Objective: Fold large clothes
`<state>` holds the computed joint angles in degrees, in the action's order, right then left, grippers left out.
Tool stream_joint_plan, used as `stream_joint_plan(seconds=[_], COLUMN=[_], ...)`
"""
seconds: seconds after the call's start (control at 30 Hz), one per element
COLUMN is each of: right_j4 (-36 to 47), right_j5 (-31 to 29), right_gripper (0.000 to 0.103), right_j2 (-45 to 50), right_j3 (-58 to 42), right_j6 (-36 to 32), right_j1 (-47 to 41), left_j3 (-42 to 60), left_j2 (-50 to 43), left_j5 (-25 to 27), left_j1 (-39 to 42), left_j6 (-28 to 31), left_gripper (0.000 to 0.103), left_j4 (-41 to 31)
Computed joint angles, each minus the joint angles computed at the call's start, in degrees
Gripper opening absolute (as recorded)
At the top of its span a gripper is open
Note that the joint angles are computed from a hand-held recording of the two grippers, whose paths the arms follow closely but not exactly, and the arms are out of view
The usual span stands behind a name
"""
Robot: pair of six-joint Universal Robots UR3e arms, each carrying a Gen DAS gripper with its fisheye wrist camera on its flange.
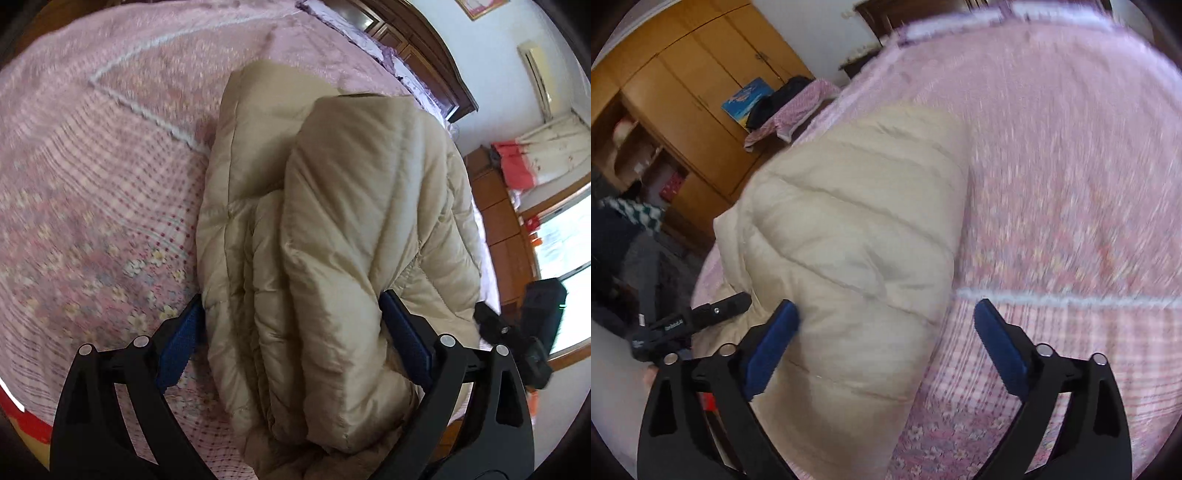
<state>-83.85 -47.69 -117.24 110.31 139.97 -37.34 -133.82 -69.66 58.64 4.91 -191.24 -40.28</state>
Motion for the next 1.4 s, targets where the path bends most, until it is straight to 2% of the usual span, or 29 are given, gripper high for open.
stream_joint_plan(seconds=[0.17, 0.27, 0.33, 0.37, 0.43, 0.5, 0.57, 0.7, 0.77, 0.93, 1.0, 1.13, 1.27, 1.4], right_j4=[2.44, 3.54, 3.83, 3.9, 4.52, 7.1, 11.85, 19.06, 22.05, 29.91, 30.87, 23.39, 4.97, -1.85], right_j5=[3.11, 6.0, 7.57, 8.22, 8.74, 10.33, 11.94, 14.41, 15.45, 16.83, 16.46, 12.72, 6.11, 3.91], right_gripper=[0.098, 0.098, 0.098, 0.098, 0.098, 0.087, 0.082, 0.076, 0.076, 0.076, 0.076, 0.076, 0.076, 0.082], right_j2=[9.86, 16.71, 19.21, 20.18, 20.87, 20.65, 20.01, 16.89, 15.68, 13.96, 15.18, 16.44, 18.4, 19.09], right_j3=[-0.98, -2.25, -2.34, -2.55, -3.31, -3.92, -5.18, -9.19, -12.54, -20.99, -22.98, -20.74, -11.78, -6.27], right_j6=[-2.76, -4.12, -4.72, -5.0, -5.58, -8.1, -11.95, -16.8, -19.26, -27.01, -27.92, -25.09, -15.66, -11.8], right_j1=[1.32, 3.4, 4.11, 4.4, 4.6, 3.62, 1.37, -3.2, -5.55, -14.01, -16.8, -20.31, -18.86, -18.27], left_j3=[-1.01, -1.9, -3.93, -4.86, -6.38, -7.81, -7.28, -0.38, 7.24, 26.83, 34.4, 42.27, 46.29, 45.88], left_j2=[-2.12, -4.11, -6.31, -6.89, -8.69, -9.32, -11.13, -19.31, -25.24, -36.78, -42.79, -51.79, -57.02, -54.89], left_j5=[-3.1, -8.42, -17.49, -20.26, -22.85, -24.99, -25.84, -25.04, -23.98, -19.28, -18.08, -16.45, -8.45, -1.05], left_j1=[1.44, 3.24, 6.27, 7.07, 6.69, 6.23, 4.23, -2.03, -6.52, -16.17, -19.76, -23.95, -28.9, -31.96], left_j6=[1.66, 3.92, 7.38, 8.18, 7.29, 5.69, 2.22, -5.78, -9.51, -12.18, -13.66, -15.87, -15.73, -15.76], left_gripper=[0.093, 0.087, 0.08, 0.076, 0.072, 0.066, 0.063, 0.062, 0.062, 0.062, 0.062, 0.061, 0.063, 0.071], left_j4=[1.02, 1.59, 1.44, 1.28, 5.68, 11.0, 17.41, 27.59, 31.2, 31.32, 30.27, 30.02, 27.01, 24.32])
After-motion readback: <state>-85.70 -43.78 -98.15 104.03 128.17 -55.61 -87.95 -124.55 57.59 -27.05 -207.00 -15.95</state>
